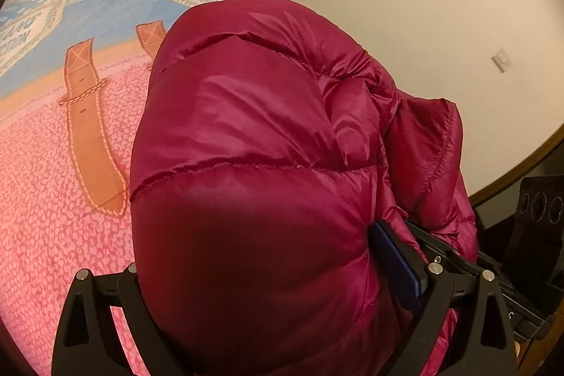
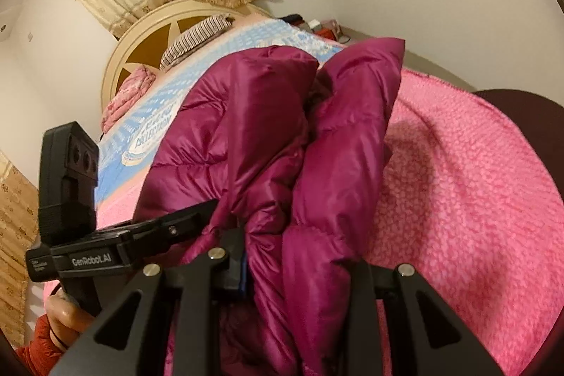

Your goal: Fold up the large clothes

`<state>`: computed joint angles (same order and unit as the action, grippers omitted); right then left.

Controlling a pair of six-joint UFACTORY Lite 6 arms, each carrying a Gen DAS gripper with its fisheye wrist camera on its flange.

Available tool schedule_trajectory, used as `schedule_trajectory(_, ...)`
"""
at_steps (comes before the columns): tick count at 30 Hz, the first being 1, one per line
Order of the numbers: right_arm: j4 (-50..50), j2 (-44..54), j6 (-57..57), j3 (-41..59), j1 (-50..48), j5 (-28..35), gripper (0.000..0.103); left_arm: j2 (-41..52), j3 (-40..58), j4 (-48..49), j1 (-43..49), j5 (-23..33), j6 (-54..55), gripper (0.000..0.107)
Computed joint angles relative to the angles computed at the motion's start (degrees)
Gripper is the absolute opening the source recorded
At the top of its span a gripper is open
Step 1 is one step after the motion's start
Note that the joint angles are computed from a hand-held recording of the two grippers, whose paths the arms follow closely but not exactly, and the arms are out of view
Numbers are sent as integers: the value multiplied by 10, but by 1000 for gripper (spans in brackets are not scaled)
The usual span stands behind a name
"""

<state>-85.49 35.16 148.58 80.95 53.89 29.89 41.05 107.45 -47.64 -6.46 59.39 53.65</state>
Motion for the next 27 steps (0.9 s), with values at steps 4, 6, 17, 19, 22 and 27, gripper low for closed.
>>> schedule_trajectory(4,-47,-10,42,-30,-14,-18,28,27,30,22,-14,-30,-19,97)
schedule_trajectory(6,-65,-9,68,-42,-26,-31,28,27,21,35,-23,-55,-24,97)
schedule_trajectory(17,-138,-31,229,-116,-4,5,47,22,-38,36,-57,-177,0,102)
schedule_trajectory(19,-65,-57,187,-137,16,24,63,-2,-67,22,-47,-172,25,102)
schedule_trajectory(22,53,-89,115,-138,83,129,72,-44,-112,14,-21,-167,43,102)
schedule_trajectory(27,208,-72,-1,-46,207,344,78,-206,-273,6,18,-207,99,102)
